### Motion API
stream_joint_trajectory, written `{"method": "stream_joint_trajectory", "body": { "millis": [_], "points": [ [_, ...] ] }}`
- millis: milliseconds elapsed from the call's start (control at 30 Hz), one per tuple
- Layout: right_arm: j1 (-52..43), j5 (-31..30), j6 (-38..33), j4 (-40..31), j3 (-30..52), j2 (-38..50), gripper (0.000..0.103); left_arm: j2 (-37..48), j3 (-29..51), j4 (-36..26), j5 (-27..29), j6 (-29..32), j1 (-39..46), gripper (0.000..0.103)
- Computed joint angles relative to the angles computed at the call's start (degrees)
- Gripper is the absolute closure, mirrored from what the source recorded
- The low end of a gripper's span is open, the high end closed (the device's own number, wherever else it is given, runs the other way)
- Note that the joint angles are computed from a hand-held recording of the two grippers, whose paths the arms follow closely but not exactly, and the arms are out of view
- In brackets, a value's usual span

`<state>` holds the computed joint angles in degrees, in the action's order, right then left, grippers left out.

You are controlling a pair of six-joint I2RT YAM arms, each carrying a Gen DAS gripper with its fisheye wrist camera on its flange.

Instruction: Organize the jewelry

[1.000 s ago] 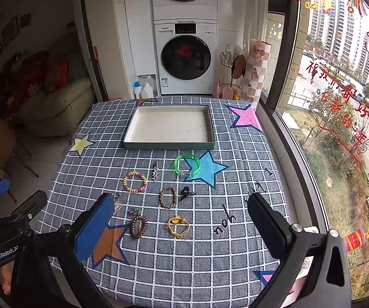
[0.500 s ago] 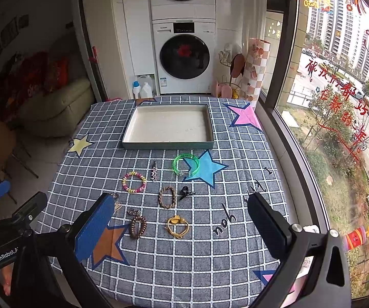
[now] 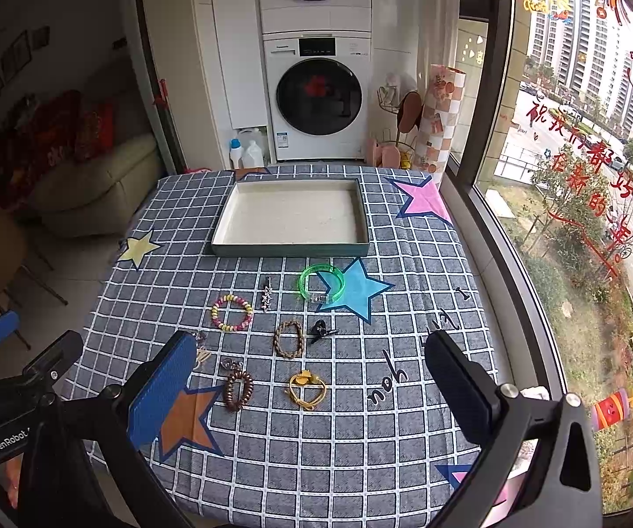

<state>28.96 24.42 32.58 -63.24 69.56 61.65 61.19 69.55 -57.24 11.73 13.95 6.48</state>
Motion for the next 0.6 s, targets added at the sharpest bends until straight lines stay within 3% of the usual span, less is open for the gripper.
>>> {"method": "stream_joint_trajectory", "body": {
  "millis": [600],
  "points": [
    [-0.2,-0.2,-0.2,0.4,-0.2,0.1,0.000,0.2,0.2,-0.1,0.1,0.1,0.1,0.000]
  ]
}}
